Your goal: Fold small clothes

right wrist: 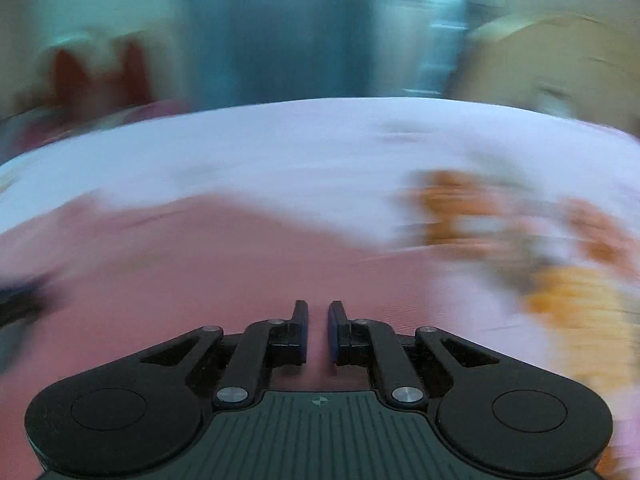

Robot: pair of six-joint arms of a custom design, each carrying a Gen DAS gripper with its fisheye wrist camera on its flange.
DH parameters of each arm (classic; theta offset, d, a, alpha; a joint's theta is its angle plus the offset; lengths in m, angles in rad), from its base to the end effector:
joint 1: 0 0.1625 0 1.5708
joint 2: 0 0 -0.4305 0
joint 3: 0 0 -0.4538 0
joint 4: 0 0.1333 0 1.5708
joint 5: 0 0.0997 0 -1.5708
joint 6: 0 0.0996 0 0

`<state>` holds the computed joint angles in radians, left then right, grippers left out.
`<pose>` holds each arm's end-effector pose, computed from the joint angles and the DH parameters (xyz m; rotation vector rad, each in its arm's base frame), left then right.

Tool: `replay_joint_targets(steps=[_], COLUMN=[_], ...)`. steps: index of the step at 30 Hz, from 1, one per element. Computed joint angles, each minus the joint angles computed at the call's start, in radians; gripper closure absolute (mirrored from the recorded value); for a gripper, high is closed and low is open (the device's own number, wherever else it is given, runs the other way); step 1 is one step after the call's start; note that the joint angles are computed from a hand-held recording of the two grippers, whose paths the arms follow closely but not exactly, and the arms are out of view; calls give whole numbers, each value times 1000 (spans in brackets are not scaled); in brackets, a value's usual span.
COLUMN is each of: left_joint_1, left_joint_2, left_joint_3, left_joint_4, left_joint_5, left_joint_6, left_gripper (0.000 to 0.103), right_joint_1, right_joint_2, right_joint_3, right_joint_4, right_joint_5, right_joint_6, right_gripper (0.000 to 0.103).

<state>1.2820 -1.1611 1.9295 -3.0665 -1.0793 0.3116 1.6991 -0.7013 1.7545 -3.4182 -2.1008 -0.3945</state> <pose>-0.0068 -0.6559 0.2427 0.5097 2.4512 -0.9413 0.1699 -0.6684 0.0568 0.3527 -2.3648 0.9019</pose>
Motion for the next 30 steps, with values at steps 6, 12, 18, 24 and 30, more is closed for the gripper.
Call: replay_joint_targets(steps=[6, 12, 18, 24, 30], left_joint_1=[-40, -35, -72, -108, -121], left_joint_2=[40, 47, -20, -98, -111], left_joint_3=[-10, -9, 82, 208, 239], left_joint_4=[-51, -37, -54, -92, -112], left_joint_5=[50, 78, 125, 202, 232], left_joint_6=[13, 44, 41, 39, 32], left_gripper=[53, 54, 51, 51, 48], right_joint_1=[-36, -37, -27, 9, 30], right_joint_2=[-27, -42, -135, -204, -216], right_joint_3=[-43, -23, 135, 327, 379], right_joint_4=[105, 125, 76, 3, -89], right_joint_5=[19, 50, 70, 16, 48], right_joint_6=[-9, -6, -30, -59, -8], right_gripper=[95, 95, 95, 95, 95])
